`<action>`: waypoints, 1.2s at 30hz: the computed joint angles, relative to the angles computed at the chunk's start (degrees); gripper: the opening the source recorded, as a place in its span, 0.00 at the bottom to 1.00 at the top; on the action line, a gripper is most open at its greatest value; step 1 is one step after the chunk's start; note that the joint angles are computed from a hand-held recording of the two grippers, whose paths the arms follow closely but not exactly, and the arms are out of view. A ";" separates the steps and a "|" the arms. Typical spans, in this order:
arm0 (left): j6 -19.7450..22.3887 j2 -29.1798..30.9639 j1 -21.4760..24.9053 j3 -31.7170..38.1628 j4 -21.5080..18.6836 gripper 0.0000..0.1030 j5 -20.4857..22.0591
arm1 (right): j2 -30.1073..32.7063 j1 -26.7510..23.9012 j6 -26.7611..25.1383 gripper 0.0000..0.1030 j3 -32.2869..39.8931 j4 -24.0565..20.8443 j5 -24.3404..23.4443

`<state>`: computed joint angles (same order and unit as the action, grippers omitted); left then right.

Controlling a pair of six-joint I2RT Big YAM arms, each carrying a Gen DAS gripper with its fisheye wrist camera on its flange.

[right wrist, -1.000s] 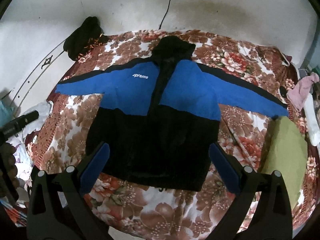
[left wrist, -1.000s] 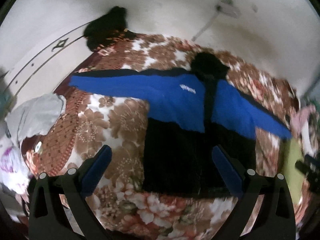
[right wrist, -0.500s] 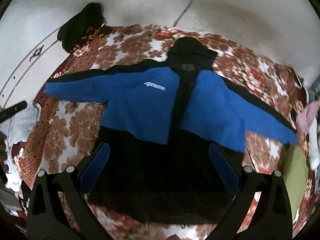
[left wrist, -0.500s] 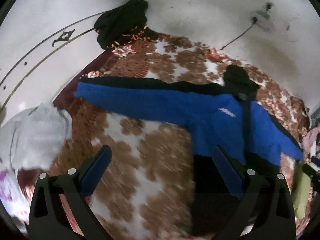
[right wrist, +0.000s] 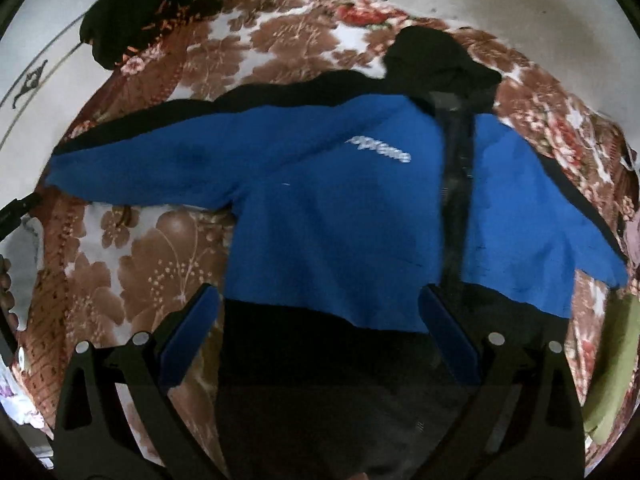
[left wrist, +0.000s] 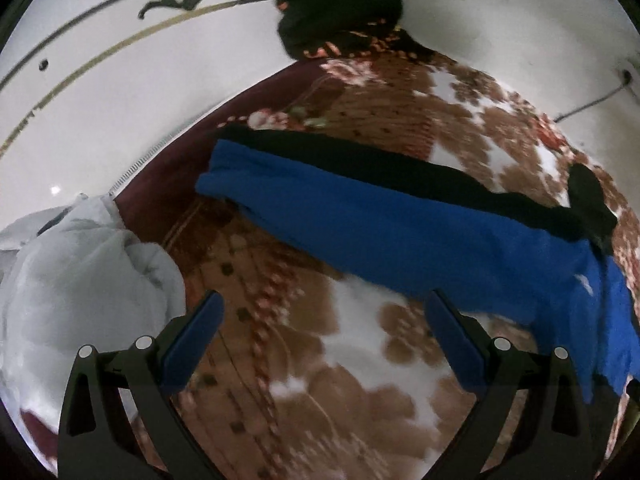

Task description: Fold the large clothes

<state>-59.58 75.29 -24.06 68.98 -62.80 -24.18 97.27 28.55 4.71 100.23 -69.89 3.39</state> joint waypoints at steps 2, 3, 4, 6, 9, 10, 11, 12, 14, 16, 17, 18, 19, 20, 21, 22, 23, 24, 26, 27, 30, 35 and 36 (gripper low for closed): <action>0.91 -0.54 2.51 -2.70 2.80 0.95 0.65 | 2.04 0.94 1.04 0.96 0.04 1.45 0.97; 0.97 -0.81 3.95 -4.03 4.23 0.95 1.34 | 3.09 1.36 1.57 0.96 0.19 1.97 1.83; 1.03 -1.47 5.99 -6.13 7.36 0.95 2.60 | 4.64 1.70 1.97 0.96 0.53 2.54 2.01; 2.12 -2.50 8.53 -8.93 12.34 0.95 2.87 | 7.24 2.20 2.40 0.96 1.50 2.94 1.95; 4.17 -2.54 11.69 -11.39 17.25 0.95 3.34 | 10.69 2.75 3.09 0.96 3.44 4.37 2.16; 4.75 -2.52 12.89 -12.16 19.00 0.95 3.76 | 11.59 2.88 3.21 0.96 4.01 4.98 2.31; 5.29 -2.91 14.06 -13.15 21.53 0.95 4.85 | 12.17 3.03 3.31 0.96 4.19 5.67 2.52; 5.55 -3.20 14.78 -13.80 23.29 0.95 5.73 | 12.59 3.15 3.35 0.96 4.22 6.20 2.71; 5.76 -3.40 16.56 -15.14 27.14 0.95 7.42 | 13.93 3.39 3.06 0.96 4.82 6.65 3.07; 5.30 -2.97 18.05 -16.15 30.01 0.94 9.41 | 15.09 3.78 1.87 0.96 5.50 7.13 3.58; 5.00 -2.74 18.37 -16.40 30.87 0.87 10.20 | 15.61 3.95 0.95 0.96 5.75 7.64 3.94; 4.82 -2.38 19.05 -16.74 32.17 0.77 11.78 | 15.95 3.99 0.39 0.96 5.84 8.01 4.06; 5.07 -1.95 19.70 -17.03 33.61 0.73 13.67 | 16.29 4.02 0.17 0.96 6.02 8.19 3.92; 5.45 -1.26 20.07 -16.93 34.48 0.70 14.52 | 16.54 4.07 0.07 0.96 6.09 8.25 3.88; 5.56 -0.88 20.14 -16.87 34.73 0.70 14.38 | 16.75 4.08 -0.07 0.96 6.21 8.27 3.93; 5.47 -0.47 20.31 -16.95 35.56 0.70 14.51 | 17.14 4.09 -0.34 0.96 6.50 8.30 4.02; 5.34 -0.23 20.61 -17.19 36.59 0.68 15.01 | 17.40 4.14 -0.41 0.96 6.73 8.34 4.07; 5.03 0.08 20.91 -17.27 37.43 0.60 15.35 | 17.64 4.14 -0.48 0.96 6.90 8.50 4.12; 4.51 0.41 21.48 -17.27 37.73 0.49 15.97 | 18.10 4.18 -0.67 0.96 7.15 8.56 4.25; 4.36 0.85 22.04 -16.92 37.12 0.37 16.94 | 18.18 4.25 -0.79 0.96 7.03 8.67 4.38; 5.62 0.83 22.82 -16.82 36.77 0.12 18.34 | 17.97 4.75 -0.83 0.96 5.75 10.20 7.04; 8.82 0.07 20.12 -13.24 33.02 0.07 13.22 | 17.58 4.80 0.51 0.96 3.46 12.24 6.66; 9.78 0.03 19.31 -11.91 31.80 0.07 11.71 | 17.60 4.79 0.47 0.96 3.31 12.57 6.64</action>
